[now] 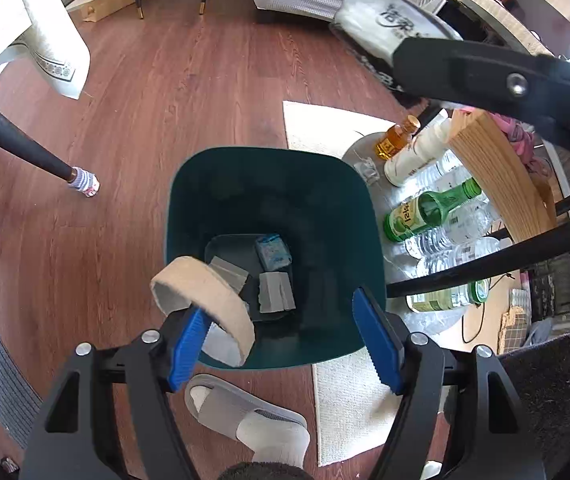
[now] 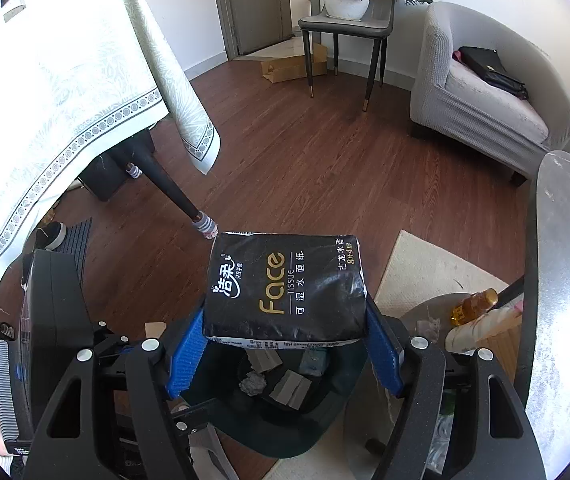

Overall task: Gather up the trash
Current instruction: 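Lower the tissue pack into the bin and open the right tool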

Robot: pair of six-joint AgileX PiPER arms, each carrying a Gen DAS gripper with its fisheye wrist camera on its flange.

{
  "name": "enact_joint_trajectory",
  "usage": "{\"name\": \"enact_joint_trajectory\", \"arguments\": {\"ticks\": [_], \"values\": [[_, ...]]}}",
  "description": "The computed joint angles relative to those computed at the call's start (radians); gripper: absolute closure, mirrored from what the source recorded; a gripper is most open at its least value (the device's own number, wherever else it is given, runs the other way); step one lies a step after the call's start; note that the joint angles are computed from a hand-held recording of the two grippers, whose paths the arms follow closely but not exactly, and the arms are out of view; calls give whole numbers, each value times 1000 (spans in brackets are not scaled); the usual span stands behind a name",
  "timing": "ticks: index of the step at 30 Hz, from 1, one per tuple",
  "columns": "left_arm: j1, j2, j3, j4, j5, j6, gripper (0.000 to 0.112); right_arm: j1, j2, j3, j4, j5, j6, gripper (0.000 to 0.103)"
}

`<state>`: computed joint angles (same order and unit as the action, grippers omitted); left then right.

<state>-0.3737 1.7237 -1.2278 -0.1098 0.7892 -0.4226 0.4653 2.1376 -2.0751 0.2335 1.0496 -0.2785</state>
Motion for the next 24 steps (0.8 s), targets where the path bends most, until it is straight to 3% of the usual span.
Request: {"name": "enact_joint_trajectory", "arguments": {"ticks": [3,8,15,24], "values": [[-24,-1,-4,114,23,-68,38,4,32,-24,-23,30,10,31],[-8,-23,12,113,16,-80,38,3,71,-29,-30,26,37,31],[-12,-41,6,132,23,-81,38,-5,164,-91,-5,102,53,31],[-37,-98,-15,222,68,-131,57,-41,229,-111,146,151,43,25]]}}
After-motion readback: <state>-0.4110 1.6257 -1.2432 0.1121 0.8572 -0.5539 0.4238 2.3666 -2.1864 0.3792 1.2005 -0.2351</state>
